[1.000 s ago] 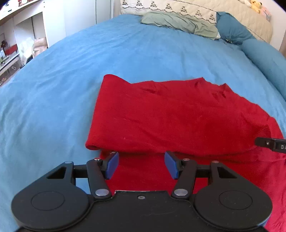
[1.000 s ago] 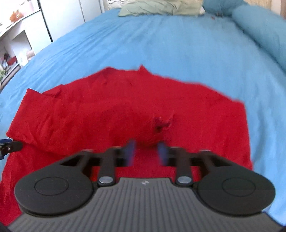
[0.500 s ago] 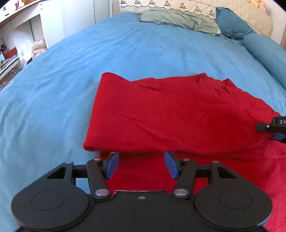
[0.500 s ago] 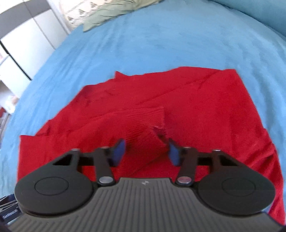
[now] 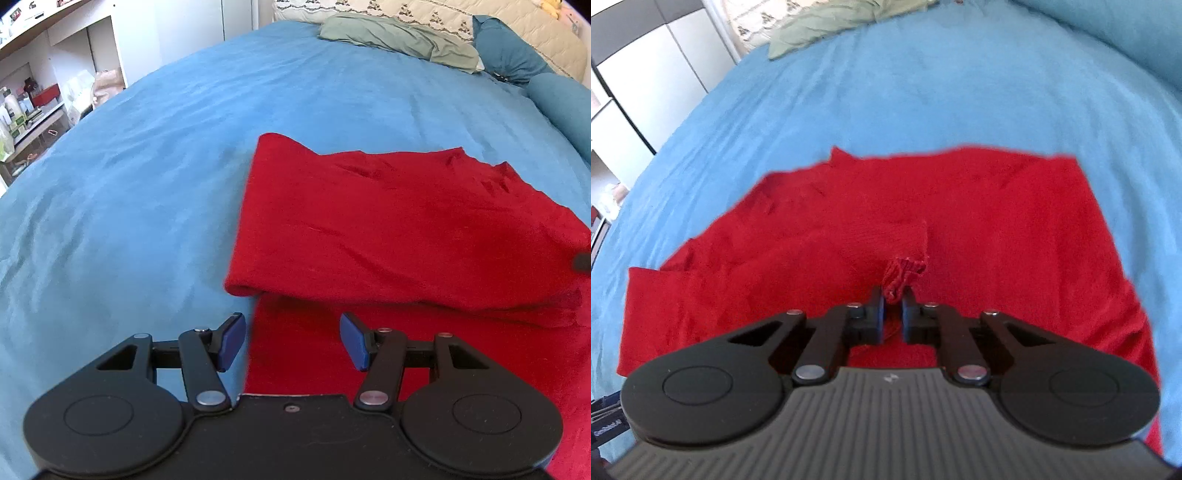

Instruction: Fold small clothes

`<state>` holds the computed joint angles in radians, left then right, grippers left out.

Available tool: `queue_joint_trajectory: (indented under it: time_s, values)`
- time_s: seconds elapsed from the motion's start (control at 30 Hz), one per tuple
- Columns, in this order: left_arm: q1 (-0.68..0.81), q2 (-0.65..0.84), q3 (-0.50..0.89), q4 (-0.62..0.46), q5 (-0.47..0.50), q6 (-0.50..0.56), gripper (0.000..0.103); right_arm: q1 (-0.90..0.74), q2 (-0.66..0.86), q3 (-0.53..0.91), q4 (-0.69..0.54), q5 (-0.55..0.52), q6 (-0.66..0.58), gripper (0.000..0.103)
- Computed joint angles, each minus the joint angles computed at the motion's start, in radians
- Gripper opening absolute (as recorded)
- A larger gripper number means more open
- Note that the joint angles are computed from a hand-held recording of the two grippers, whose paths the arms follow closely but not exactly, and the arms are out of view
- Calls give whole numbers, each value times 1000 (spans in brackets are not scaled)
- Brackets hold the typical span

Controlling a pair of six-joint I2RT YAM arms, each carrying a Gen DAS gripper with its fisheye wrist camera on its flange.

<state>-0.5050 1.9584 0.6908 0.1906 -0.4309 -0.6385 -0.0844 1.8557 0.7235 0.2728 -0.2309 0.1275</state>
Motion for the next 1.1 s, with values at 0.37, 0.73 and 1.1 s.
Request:
queue_joint_trajectory:
  time_s: [0.37,0.73,1.1]
  values:
    - [35,60,40,41,-19,53,62,-166,-113,31,-49,-18,-125,23]
    - [12,36,27,-42,-74,44,62,-244,33,-32,47,-13,-158,29]
    - [-66,-69,23,53,-28,185,62,-178,-139,-162,98,-52,-309,99]
